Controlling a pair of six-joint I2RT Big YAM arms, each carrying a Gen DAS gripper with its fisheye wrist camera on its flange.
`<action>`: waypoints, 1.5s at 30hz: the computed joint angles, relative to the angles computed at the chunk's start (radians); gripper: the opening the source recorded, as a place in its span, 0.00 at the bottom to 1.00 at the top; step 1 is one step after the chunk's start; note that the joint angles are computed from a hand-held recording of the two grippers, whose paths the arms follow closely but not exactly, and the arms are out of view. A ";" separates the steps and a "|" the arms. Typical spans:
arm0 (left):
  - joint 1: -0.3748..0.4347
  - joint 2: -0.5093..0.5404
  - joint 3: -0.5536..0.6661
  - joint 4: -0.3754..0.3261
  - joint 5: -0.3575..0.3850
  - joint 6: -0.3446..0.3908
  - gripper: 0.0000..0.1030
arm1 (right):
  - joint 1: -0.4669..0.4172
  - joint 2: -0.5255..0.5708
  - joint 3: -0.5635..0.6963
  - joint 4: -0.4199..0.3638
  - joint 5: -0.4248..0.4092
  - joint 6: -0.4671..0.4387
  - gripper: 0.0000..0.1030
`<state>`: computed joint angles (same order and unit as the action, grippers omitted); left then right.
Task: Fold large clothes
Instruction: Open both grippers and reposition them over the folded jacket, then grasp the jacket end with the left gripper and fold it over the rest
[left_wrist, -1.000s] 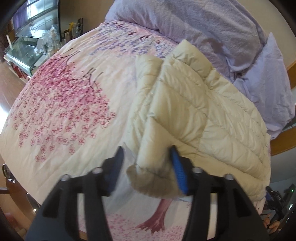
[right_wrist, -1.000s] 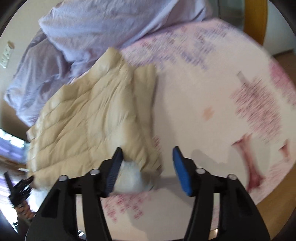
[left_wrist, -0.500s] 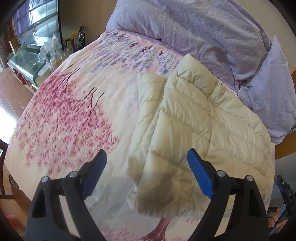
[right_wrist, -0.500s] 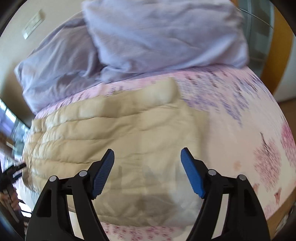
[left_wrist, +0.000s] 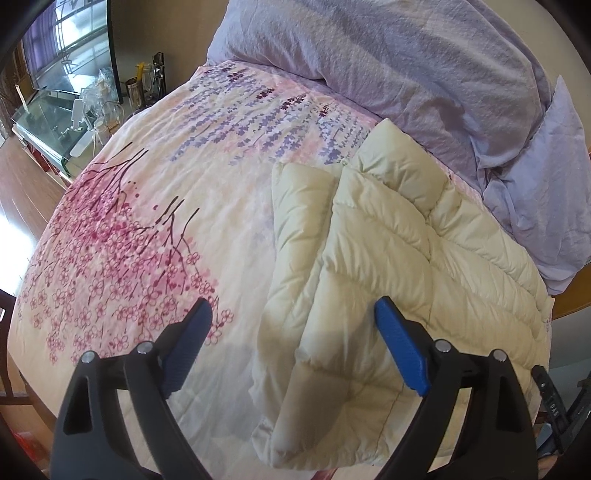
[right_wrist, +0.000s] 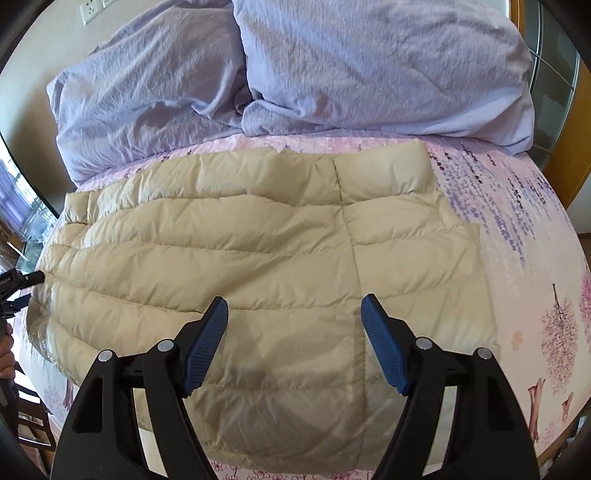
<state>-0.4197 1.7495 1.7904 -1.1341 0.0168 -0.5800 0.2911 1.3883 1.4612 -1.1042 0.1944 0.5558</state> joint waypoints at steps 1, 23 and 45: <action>0.002 0.006 0.005 -0.002 0.003 0.001 0.89 | 0.002 0.010 0.004 -0.007 0.004 -0.001 0.74; 0.030 0.044 0.011 0.023 0.120 -0.017 0.91 | 0.035 -0.027 -0.041 0.012 0.085 -0.008 0.75; 0.010 0.082 0.038 0.004 0.154 0.028 0.91 | -0.007 -0.016 -0.099 -0.041 0.063 0.053 0.78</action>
